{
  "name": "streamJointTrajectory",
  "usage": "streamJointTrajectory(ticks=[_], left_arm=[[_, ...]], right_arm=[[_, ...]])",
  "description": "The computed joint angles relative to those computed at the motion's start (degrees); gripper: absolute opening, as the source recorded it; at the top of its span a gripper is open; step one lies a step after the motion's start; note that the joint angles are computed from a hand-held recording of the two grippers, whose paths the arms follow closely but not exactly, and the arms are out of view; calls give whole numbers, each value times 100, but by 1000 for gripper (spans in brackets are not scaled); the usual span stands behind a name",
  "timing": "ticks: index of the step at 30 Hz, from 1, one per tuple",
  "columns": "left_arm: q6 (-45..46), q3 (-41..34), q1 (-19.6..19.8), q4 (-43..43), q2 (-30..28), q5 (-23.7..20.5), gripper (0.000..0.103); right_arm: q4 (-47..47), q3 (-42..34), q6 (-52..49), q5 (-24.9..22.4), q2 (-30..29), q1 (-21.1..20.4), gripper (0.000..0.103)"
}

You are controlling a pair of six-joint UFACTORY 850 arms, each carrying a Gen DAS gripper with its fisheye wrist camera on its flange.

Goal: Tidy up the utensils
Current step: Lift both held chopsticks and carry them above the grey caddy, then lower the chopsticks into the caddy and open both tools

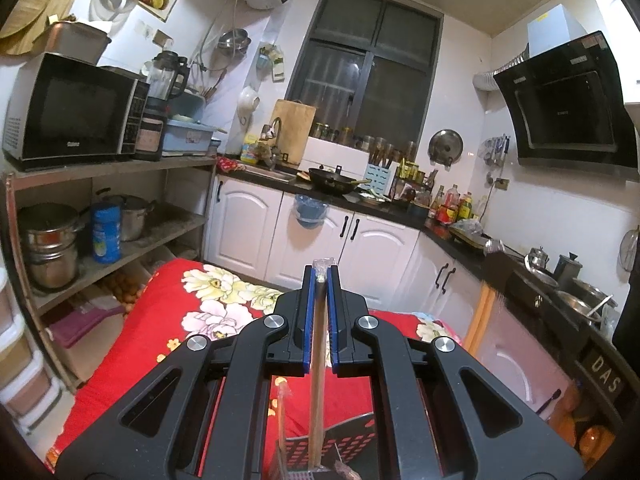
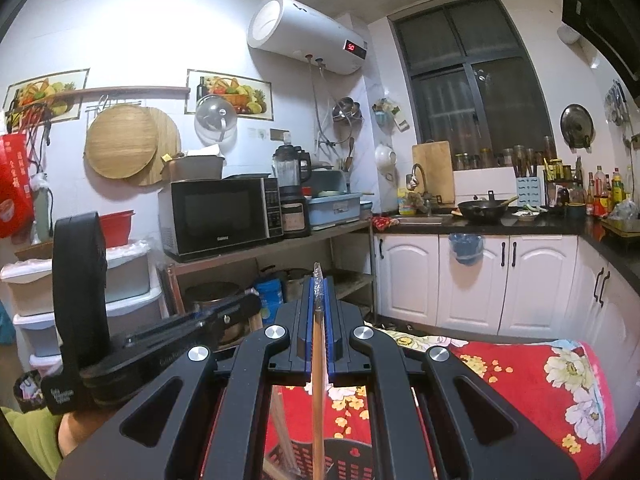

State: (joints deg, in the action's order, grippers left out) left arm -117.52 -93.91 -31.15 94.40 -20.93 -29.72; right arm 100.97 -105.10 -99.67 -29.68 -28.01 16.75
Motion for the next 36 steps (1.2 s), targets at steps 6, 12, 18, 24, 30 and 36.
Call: streamJointTrajectory(ticks=[6,12,18,24,30,36], left_arm=[[-68,9,42,48,-119,79,2],[-249,132,87,166,-169,213,2],[-368,235,130,189,-196,337,2],[-314,313,130,107,-209,418,2],[-328,430,87,50,-166,394,2],[-331,530,64,-14,-125,386,2]], right_arm=[[311,-65,-338,98,-164,39,5],[472,-50,-546,263,-314,66,5],[424,10,-506,349,-423,67,5],[322,151,-408,417,-444,52,5],[187,293,-237,431,-420,26,5],[89,491,-160,399,-319,-9,5]])
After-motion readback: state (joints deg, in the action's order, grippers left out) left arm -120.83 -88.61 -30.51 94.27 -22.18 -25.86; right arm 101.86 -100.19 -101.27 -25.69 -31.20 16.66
